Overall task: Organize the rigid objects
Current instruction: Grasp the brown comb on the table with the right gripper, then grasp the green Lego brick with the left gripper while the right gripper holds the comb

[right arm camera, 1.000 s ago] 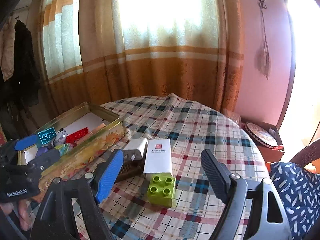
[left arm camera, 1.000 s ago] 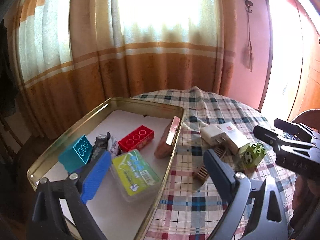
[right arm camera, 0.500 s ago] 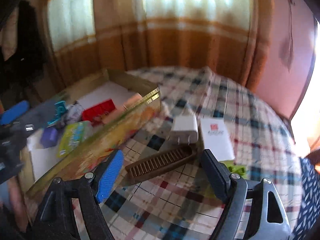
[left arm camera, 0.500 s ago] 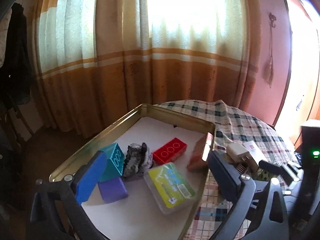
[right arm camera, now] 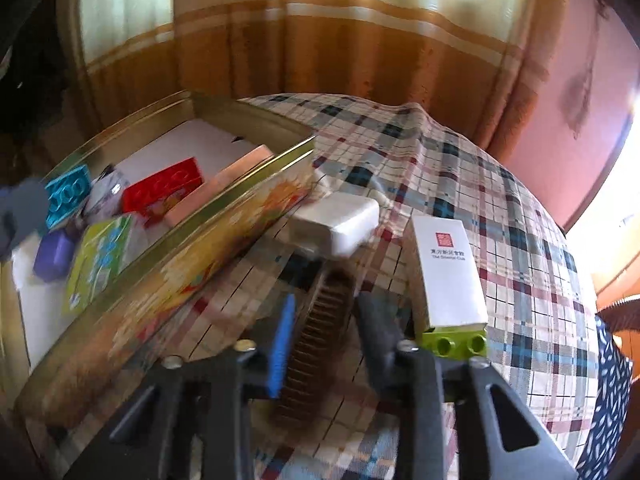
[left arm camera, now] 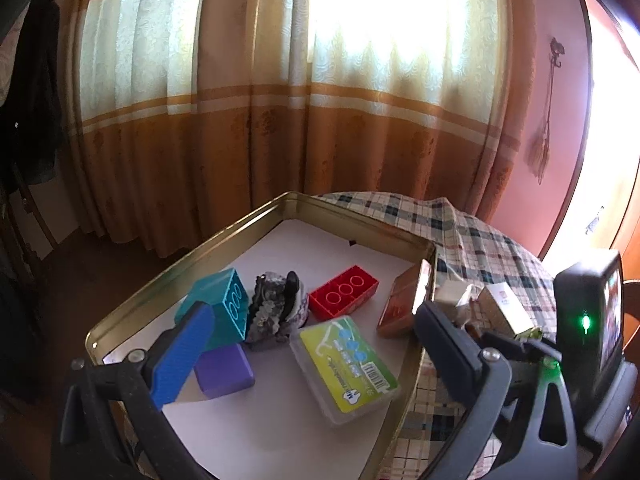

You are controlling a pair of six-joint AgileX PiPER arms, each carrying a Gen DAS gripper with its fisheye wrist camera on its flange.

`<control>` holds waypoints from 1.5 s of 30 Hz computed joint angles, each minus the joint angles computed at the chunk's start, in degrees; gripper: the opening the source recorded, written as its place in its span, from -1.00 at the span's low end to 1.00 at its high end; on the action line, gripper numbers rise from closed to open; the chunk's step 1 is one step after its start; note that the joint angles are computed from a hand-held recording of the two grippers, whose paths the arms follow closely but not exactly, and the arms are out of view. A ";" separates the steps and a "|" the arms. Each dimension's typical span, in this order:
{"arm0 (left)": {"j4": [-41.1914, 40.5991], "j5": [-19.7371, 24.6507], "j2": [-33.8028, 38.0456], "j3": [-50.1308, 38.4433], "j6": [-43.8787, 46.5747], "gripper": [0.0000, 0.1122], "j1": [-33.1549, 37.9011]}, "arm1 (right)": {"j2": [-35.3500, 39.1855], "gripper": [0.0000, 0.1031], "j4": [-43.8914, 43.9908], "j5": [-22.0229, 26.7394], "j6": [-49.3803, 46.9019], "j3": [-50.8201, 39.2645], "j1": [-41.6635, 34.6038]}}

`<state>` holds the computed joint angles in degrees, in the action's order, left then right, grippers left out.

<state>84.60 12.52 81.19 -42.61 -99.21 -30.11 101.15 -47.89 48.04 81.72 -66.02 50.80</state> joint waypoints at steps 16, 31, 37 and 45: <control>-3.97 3.52 1.42 -1.93 3.62 0.82 -8.12 | -21.41 -0.48 -17.42 1.91 20.30 16.84 8.19; -11.02 6.10 12.21 -10.68 8.69 0.82 -24.10 | -36.52 -0.47 -17.41 4.34 25.26 32.78 1.74; -24.73 5.82 17.05 -16.23 21.08 0.82 -26.30 | -38.72 -0.47 -17.89 4.38 28.29 37.62 2.13; -37.56 6.86 19.97 -20.45 34.81 0.81 -26.90 | -39.66 -0.47 -20.05 3.71 31.62 39.42 1.46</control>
<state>47.04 19.38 101.16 -63.06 -64.40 -57.00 61.49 -67.93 51.75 113.34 -26.59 52.26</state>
